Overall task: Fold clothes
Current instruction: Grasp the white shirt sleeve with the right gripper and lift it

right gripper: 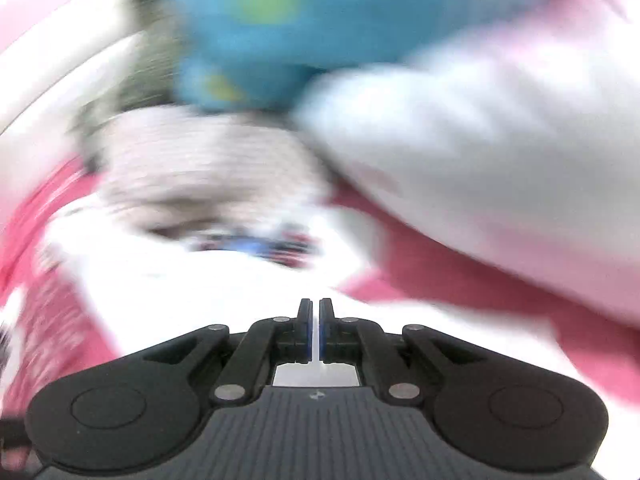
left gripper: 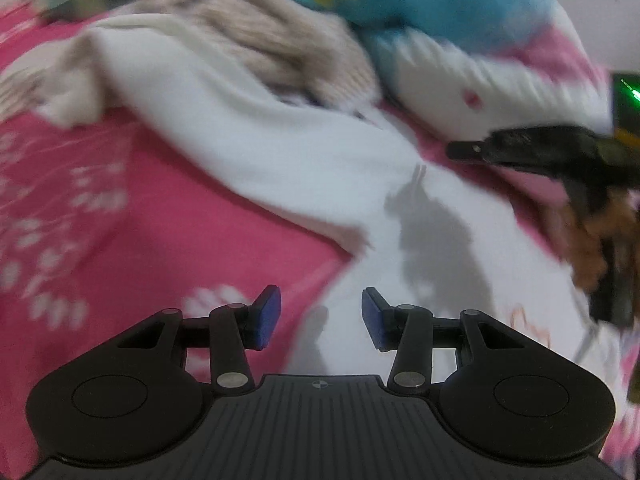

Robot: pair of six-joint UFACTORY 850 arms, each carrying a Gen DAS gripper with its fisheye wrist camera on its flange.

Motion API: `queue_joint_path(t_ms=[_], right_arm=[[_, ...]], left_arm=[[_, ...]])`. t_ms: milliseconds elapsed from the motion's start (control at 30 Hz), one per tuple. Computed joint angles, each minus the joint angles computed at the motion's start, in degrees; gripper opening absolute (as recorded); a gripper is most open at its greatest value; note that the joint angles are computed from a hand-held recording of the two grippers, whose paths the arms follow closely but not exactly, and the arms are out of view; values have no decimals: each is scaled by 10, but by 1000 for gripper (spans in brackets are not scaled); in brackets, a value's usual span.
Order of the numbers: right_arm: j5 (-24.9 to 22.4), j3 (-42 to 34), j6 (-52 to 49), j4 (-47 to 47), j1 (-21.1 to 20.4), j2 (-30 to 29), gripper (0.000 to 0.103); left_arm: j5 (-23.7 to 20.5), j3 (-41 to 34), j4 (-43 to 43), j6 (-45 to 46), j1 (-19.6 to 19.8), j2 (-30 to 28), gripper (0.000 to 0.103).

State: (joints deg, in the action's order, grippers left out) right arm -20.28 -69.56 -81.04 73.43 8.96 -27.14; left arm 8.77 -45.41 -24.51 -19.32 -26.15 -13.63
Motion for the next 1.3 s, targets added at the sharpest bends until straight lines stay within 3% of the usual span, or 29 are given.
queue_joint_path(t_ms=[133, 200, 333, 567, 700, 900, 933, 967, 1000, 1067, 1133, 1300], right_arm=[[-82, -66, -98, -6, 40, -18, 6], [-110, -104, -145, 1, 64, -40, 26], [-129, -162, -228, -6, 109, -85, 28], [-112, -189, -391, -66, 177, -118, 28], [-106, -250, -320, -199, 212, -176, 30], [-1, -269, -314, -236, 239, -231, 34], [-5, -268, -308, -233, 238, -229, 31], [-12, -270, -278, -241, 237, -226, 19], [-30, -276, -235, -254, 232, -223, 7], [-71, -293, -164, -255, 218, -220, 0], [-117, -317, -98, -241, 200, -219, 0], [-336, -448, 97, -124, 141, -272, 0]], left_arm=[[8, 20, -65, -1, 24, 19, 45], [18, 30, -105, 2, 34, 27, 45], [38, 49, -162, 3, 49, 44, 45], [39, 75, -165, -35, 61, 66, 46], [40, 96, -171, -28, 60, 86, 45], [37, 115, -178, -21, 63, 103, 46], [36, 117, -169, -30, 64, 105, 46], [34, 119, -157, -42, 66, 107, 46], [33, 121, -154, -45, 65, 110, 46], [32, 124, -143, -56, 65, 116, 45], [32, 126, -129, -67, 64, 122, 46], [35, 128, -95, -88, 64, 137, 46]])
